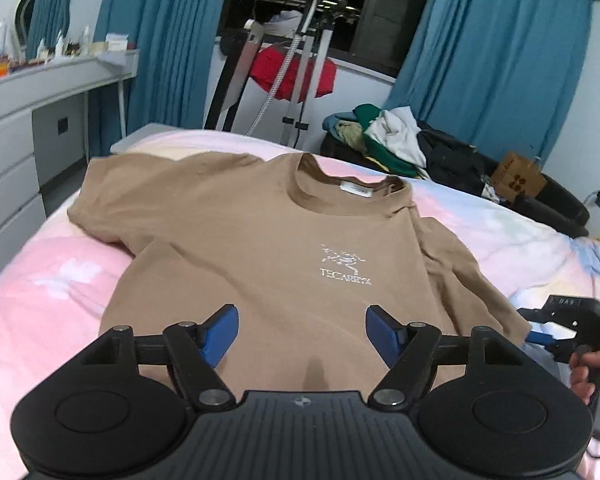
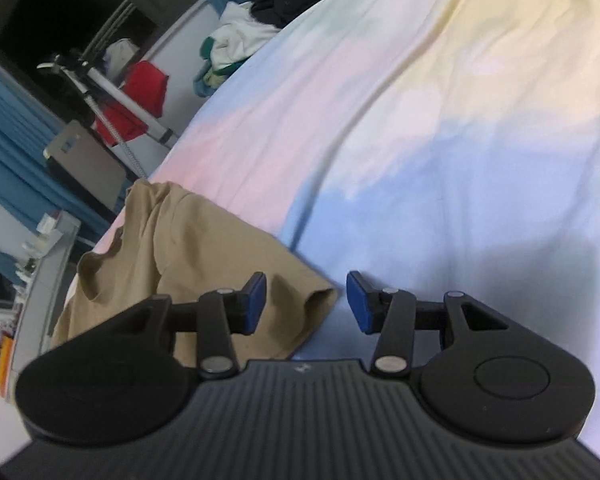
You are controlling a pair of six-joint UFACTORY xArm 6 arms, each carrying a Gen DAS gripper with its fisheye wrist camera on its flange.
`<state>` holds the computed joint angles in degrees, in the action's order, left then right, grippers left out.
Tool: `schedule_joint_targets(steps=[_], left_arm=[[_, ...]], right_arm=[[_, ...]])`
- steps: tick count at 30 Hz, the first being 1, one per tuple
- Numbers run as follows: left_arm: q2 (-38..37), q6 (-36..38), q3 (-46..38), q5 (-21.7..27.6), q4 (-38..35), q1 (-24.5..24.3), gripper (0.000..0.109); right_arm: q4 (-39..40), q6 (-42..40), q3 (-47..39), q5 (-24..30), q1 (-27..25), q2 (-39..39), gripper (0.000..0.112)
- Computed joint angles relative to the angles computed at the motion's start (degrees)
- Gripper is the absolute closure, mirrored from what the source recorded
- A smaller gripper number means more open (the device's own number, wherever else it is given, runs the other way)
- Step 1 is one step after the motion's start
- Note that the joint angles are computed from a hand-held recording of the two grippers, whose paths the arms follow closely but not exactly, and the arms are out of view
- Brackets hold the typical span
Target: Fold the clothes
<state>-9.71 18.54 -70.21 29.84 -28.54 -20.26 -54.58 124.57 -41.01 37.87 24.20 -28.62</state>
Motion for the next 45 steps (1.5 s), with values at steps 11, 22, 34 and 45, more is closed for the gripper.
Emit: schedule_joint_targets(steps=[11, 22, 34, 45], left_arm=[[3.59, 6.28, -2.41, 0.2, -7.95, 2.35, 0.037], [10.51, 2.75, -7.84, 2.68, -6.54, 2.21, 0.037], [11.72, 0.88, -8.56, 2.61, -2.26, 2.2, 0.036], [8.43, -1.37, -6.36, 4.93, 0.18, 3.22, 0.036]], right_arm=[[-5.68, -7.66, -14.65, 18.56, 2.62, 8.15, 0.104], [1.23, -31.4, -28.93, 19.82, -13.25, 21.11, 0.104], [-0.92, -19.34, -21.12, 17.57, -11.74, 17.79, 0.064], [-16.98, 27.04, 1.08, 6.12, -0.78, -1.91, 0.039]])
